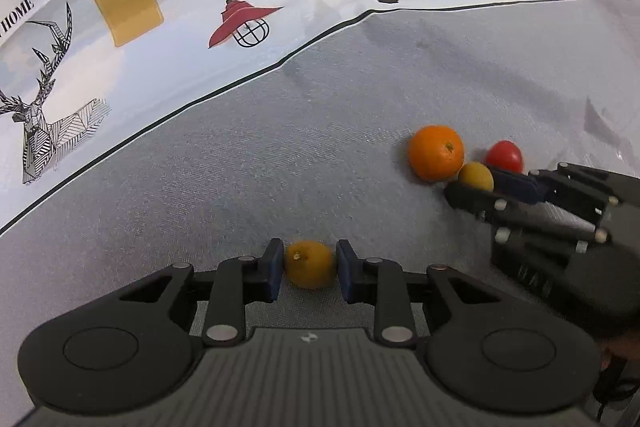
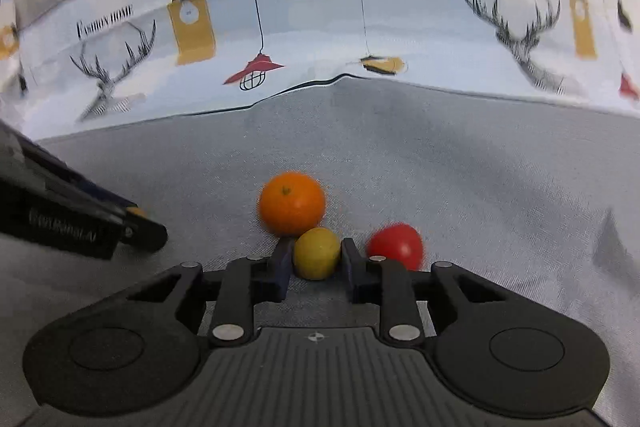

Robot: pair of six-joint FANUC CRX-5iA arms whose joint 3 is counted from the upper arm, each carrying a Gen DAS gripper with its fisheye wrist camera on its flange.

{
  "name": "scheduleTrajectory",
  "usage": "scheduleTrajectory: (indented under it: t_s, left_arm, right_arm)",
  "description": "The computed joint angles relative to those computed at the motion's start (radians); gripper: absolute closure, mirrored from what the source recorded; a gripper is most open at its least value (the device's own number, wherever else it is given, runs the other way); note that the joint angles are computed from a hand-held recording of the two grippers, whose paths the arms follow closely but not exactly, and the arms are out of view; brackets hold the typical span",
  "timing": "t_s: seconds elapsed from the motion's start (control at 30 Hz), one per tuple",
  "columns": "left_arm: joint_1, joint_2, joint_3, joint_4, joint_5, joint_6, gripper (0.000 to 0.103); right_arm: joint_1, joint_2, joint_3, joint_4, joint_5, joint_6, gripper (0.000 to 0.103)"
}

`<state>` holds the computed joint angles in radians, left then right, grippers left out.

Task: Organize fruits
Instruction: 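Grasp a yellow cherry tomato with the right gripper while the left grasps another yellow tomato, then lift both held yellow tomatoes and carry them over the blue plate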

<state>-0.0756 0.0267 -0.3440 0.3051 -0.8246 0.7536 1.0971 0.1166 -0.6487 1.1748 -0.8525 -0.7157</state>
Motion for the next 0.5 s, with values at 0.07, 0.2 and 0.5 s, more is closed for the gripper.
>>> scheduleTrajectory:
  t_s: [0.07,0.2,0.5]
  left_arm:
    - [0.009,-0.018,-0.004,0.001,-0.019,0.018,0.072]
    - [0.062,-0.104,-0.021,0.017,-0.105,0.060,0.072]
    - [0.382,-0.473,-0.133,0.147,-0.426,-0.116,0.072]
  right_arm:
    - [-0.011,-0.032,-0.039,0.036,0.027,-0.117,0.076]
    - [0.031,-0.031,-0.031,-0.017,-0.033,-0.149,0.076]
    - [0.294,0.008,0.199,-0.199,-0.293,-0.018,0.076]
